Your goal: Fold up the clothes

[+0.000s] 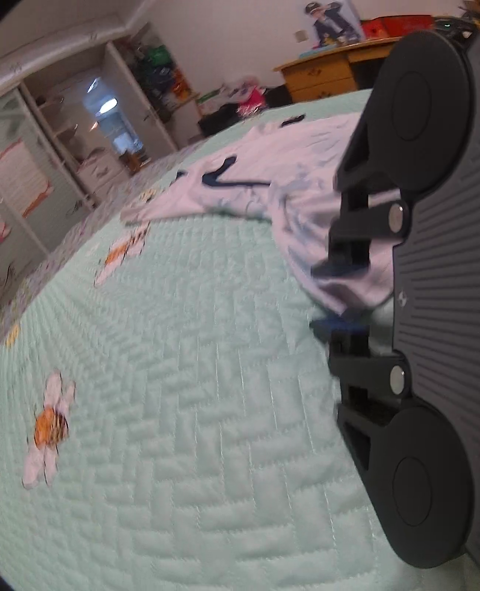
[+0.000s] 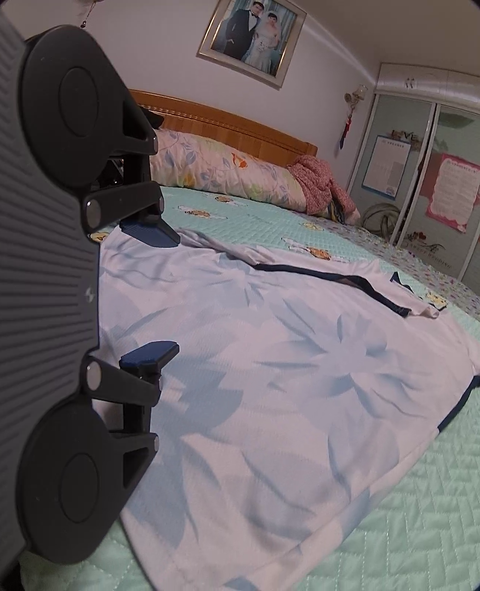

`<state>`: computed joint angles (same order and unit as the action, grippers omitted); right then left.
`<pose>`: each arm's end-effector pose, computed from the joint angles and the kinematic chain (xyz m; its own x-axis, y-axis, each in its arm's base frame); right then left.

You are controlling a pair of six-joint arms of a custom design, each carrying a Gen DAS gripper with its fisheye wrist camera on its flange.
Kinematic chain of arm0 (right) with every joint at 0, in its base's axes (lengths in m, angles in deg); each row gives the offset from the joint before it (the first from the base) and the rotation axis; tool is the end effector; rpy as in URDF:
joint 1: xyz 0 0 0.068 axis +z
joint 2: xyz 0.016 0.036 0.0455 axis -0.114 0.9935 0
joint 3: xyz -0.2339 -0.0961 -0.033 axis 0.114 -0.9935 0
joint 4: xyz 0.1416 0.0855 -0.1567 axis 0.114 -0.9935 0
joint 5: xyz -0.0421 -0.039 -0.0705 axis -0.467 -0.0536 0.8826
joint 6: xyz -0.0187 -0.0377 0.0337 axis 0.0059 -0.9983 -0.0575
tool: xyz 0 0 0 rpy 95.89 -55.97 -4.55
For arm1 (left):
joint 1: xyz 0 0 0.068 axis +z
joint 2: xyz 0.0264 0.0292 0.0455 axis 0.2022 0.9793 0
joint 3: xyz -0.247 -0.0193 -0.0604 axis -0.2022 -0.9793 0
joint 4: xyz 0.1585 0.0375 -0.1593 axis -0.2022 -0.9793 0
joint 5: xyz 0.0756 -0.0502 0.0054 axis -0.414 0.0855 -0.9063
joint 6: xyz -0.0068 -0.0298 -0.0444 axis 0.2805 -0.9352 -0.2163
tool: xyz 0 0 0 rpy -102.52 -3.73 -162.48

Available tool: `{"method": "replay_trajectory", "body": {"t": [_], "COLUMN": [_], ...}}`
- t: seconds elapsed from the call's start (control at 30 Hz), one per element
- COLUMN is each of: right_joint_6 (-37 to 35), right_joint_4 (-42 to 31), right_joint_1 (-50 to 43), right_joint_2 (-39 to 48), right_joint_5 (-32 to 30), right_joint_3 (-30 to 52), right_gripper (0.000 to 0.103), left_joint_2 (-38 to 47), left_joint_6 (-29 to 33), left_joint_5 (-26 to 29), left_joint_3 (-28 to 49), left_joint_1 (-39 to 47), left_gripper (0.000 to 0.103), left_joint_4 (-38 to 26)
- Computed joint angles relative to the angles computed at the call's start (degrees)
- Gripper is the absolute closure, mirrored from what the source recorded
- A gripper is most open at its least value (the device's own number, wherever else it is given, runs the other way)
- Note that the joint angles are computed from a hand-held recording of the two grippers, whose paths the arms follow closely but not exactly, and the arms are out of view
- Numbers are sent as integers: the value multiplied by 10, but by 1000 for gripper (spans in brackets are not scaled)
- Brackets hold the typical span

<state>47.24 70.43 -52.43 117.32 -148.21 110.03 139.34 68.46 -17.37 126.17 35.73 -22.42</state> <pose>0.1857 -0.1451 0.0814 -0.7459 0.6184 -0.2474 0.1041 0.4751 0.8738 0.3000 0.1080 0.0381 -0.7937 -0.4045 -0.4543 -0.0535 0.7904 -0.6103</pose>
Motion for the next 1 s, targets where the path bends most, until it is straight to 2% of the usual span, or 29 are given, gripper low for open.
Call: {"method": "replay_trajectory", "body": {"t": [0.07,0.13,0.2,0.23,0.27,0.4,0.47,0.53,0.57,0.6,0.67,0.7,0.73,0.77,0.8,0.87,1.0], "right_joint_6": [7,29,56,68,69,93,118,144,157,170,184,185,187,190,193,201,226], "right_joint_4": [20,54,94,112,114,155,191,230,248,264,275,275,275,280,287,303,330], "right_joint_1": [2,12,26,33,37,63,78,93,100,107,121,128,136,146,158,183,241], "right_joint_2": [1,0,2,3,5,15,24,35,36,38,36,36,35,35,35,37,32], "right_joint_5": [1,4,4,2,0,-4,-1,4,5,6,7,7,8,9,12,14,42], "right_joint_3": [-7,-17,-29,-35,-37,-50,-58,-63,-68,-71,-70,-68,-66,-67,-69,-71,-71], "right_gripper": [46,46,46,46,46,46,46,46,46,46,45,45,44,43,43,43,43], "left_joint_2": [-32,-93,-189,-246,-306,-452,-443,-395,-360,-342,-309,-312,-328,-346,-367,-406,-440], "left_joint_6": [9,6,8,18,28,66,86,86,94,94,86,88,90,93,91,69,20], "left_joint_5": [-42,-108,-155,-157,-157,-181,-201,-238,-232,-261,-328,-334,-315,-293,-269,-225,-167], "left_joint_3": [-28,-78,-149,-180,-204,-233,-238,-249,-238,-238,-239,-252,-266,-279,-291,-319,-341], "left_joint_1": [-20,-54,-91,-111,-134,-273,-344,-400,-414,-434,-476,-475,-459,-440,-417,-369,-279], "left_gripper": [102,103,103,103,103,103,102,102,101,97,97,94,92,86,75,65,64], "left_joint_4": [17,50,91,91,82,-12,-23,11,1,0,3,7,6,1,-4,7,4]}}
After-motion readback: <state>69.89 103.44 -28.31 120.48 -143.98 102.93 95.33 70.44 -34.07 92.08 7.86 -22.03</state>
